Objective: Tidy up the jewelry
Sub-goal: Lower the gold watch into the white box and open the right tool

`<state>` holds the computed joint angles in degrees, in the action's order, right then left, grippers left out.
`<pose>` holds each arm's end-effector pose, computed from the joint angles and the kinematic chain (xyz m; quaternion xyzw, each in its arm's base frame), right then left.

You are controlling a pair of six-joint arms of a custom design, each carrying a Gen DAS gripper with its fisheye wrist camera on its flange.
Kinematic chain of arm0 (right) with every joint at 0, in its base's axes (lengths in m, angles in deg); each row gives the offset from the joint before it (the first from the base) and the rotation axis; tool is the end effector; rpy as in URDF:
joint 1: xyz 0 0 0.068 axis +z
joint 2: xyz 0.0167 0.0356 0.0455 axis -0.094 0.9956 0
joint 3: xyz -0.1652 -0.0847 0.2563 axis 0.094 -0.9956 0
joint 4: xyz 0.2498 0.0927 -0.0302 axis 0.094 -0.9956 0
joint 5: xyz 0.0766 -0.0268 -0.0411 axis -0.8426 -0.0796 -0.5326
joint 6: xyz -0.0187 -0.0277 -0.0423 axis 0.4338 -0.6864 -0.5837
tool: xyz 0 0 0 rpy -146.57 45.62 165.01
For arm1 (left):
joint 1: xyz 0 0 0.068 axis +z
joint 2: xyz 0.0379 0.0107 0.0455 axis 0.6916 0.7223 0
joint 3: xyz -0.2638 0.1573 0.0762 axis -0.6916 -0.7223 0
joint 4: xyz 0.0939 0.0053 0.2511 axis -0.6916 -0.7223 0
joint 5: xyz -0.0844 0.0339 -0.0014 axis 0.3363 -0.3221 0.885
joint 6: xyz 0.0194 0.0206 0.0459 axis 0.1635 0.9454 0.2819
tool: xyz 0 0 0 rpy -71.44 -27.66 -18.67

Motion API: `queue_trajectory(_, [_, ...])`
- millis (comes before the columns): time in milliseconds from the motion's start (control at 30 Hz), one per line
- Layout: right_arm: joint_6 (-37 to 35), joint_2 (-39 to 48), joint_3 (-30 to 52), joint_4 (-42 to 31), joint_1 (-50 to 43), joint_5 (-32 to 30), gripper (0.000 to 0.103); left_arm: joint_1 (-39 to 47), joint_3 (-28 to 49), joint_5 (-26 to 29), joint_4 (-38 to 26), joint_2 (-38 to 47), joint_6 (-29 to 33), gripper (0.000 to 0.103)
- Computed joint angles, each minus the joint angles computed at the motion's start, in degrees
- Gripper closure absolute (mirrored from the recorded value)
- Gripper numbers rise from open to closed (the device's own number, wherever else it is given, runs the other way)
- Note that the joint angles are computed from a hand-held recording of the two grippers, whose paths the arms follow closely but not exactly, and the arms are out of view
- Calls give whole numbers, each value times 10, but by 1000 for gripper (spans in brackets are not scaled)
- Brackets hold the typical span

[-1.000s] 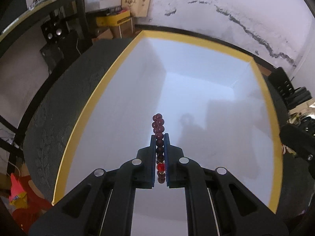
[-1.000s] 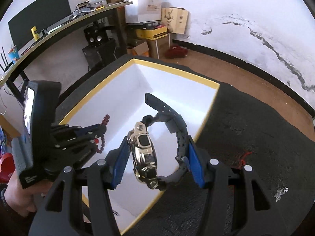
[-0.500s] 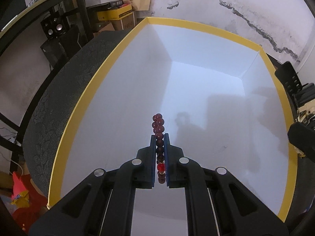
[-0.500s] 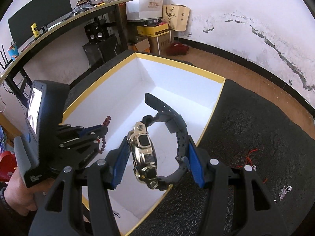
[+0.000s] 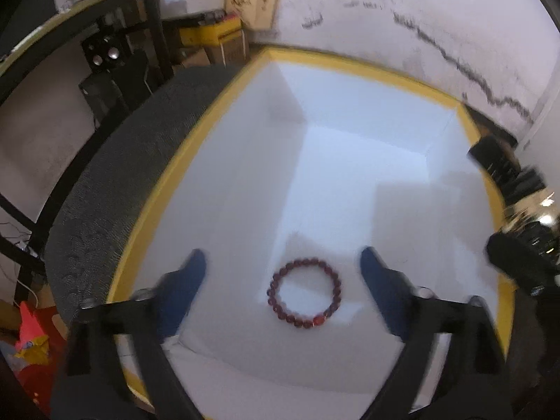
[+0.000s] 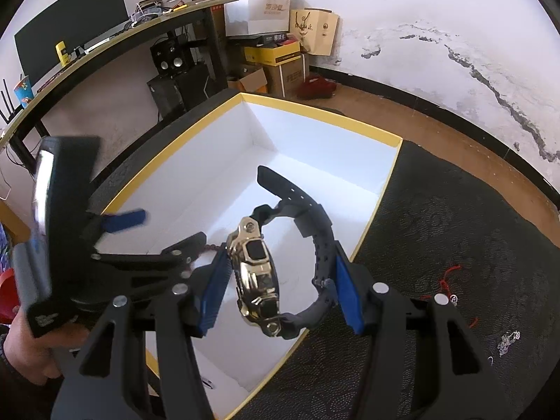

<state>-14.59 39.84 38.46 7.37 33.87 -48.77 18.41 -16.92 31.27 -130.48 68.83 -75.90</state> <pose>0.2903 0.2392 0.2982 -0.2762 0.9036 0.1440 0.2941 0.2633 -0.1103 0.2785 -0.1436 0.9474 0.0394 0.2834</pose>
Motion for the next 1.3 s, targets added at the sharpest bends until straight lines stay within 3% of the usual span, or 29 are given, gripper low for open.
queue_trajectory(267, [-2, 14, 26, -17, -2, 4, 47, -1, 3, 14, -11, -18, -4, 11])
queue_trajectory(467, [-5, 72, 106, -58, 1, 3, 47, -5, 2, 4, -16, -31, -7, 9])
queue_trajectory(800, [24, 244, 305, -156, 5, 1, 47, 4, -11, 16, -17, -40, -6, 9])
queue_trajectory(1300, [31, 343, 427, -227, 20, 45, 45, 7, -10, 20, -16, -43, 2, 9])
